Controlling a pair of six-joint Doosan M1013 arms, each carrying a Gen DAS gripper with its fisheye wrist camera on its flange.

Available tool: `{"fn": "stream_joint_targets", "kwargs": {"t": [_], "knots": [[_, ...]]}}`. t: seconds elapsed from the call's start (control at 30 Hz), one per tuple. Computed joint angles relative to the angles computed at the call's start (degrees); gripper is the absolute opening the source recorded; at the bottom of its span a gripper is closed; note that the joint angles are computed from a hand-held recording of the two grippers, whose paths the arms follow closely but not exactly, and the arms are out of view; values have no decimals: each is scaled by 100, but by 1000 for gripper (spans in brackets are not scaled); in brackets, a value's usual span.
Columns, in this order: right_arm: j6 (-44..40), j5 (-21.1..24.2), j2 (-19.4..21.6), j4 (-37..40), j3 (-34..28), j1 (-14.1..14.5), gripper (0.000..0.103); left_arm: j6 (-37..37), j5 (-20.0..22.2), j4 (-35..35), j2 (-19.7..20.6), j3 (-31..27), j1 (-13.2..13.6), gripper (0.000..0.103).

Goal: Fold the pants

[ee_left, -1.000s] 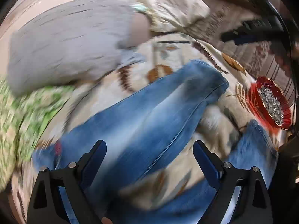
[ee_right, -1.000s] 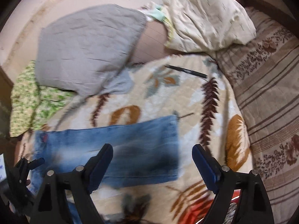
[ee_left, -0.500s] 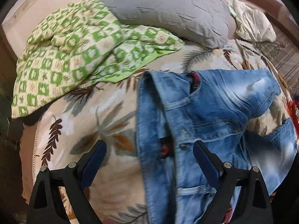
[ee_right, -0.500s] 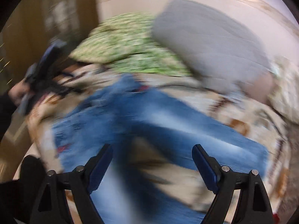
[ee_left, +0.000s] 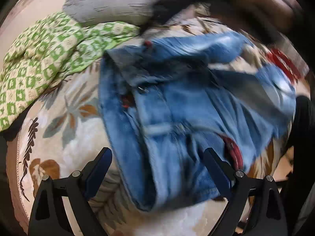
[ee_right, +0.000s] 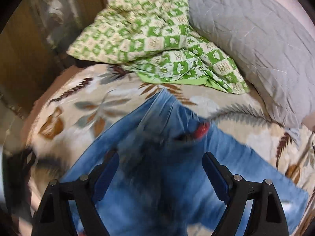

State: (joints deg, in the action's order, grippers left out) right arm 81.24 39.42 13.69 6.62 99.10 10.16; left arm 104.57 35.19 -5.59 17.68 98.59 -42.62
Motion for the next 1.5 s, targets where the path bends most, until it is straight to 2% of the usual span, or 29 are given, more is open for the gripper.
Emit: {"fn": "stream_joint_targets", "kwargs": {"t": [0.13, 0.17, 0.4, 0.47, 0.5, 0.53, 0.57, 0.6, 0.63, 0.67, 0.73, 0.9, 1.13, 1.2, 1.3, 1.37, 1.4, 1.47, 1.5], "knots": [[880, 292, 562, -1002, -581, 223, 88, -19, -188, 221, -39, 158, -44, 94], [1027, 384, 681, -1179, -704, 266, 88, -271, -169, 501, -26, 150, -56, 94], [1741, 936, 1311, -2016, -1277, 478, 87, -65, -71, 205, 170, 123, 11, 93], [1769, 1100, 1437, -2144, -1333, 486, 53, 89, -215, -94, 158, 216, 36, 84], [1660, 1119, 1469, -1974, -1332, 448, 29, 243, -343, -299, 124, 272, 55, 53], [1826, 1086, 1477, -2103, -1280, 433, 24, 306, -413, -379, 90, 299, 58, 33], [1778, 916, 1437, -2087, -1194, 412, 22, 69, -447, -160, 73, 310, 35, 27], [1744, 806, 1399, -2082, -1128, 392, 20, 109, -441, -228, 67, 308, 43, 18], [1692, 751, 1368, -2018, -1099, 373, 19, 446, -382, -597, 67, 294, 81, 11], [1652, 696, 1327, -1922, -1075, 343, 19, 561, -306, -723, 79, 270, 83, 11], [1592, 548, 1218, -1747, -1023, 283, 19, 391, -340, -456, 70, 274, 26, 11], [1395, 290, 1025, -1625, -979, 273, 19, 476, -767, -730, -170, 443, 90, 11], [1123, -132, 876, -1337, -1139, 502, 19, 36, -1252, -303, -625, 715, 195, 11], [1077, -232, 889, -1270, -1188, 582, 19, -245, -1431, -58, -781, 834, 206, 11], [1043, -389, 994, -1114, -1287, 669, 19, -1354, -1626, 955, -935, 987, 188, 11], [1173, -350, 1105, -1179, -1357, 745, 19, -1378, -1480, 959, -889, 980, 225, 11], [1227, -255, 1189, -1228, -1418, 772, 19, -1534, -1343, 1193, -827, 956, 192, 11], [1529, 54, 1402, -1534, -1559, 846, 25, -1781, -834, 1708, -588, 828, 73, 11], [1532, 249, 1498, -1490, -1632, 848, 29, -1740, -601, 1722, -459, 758, 40, 14]]}}
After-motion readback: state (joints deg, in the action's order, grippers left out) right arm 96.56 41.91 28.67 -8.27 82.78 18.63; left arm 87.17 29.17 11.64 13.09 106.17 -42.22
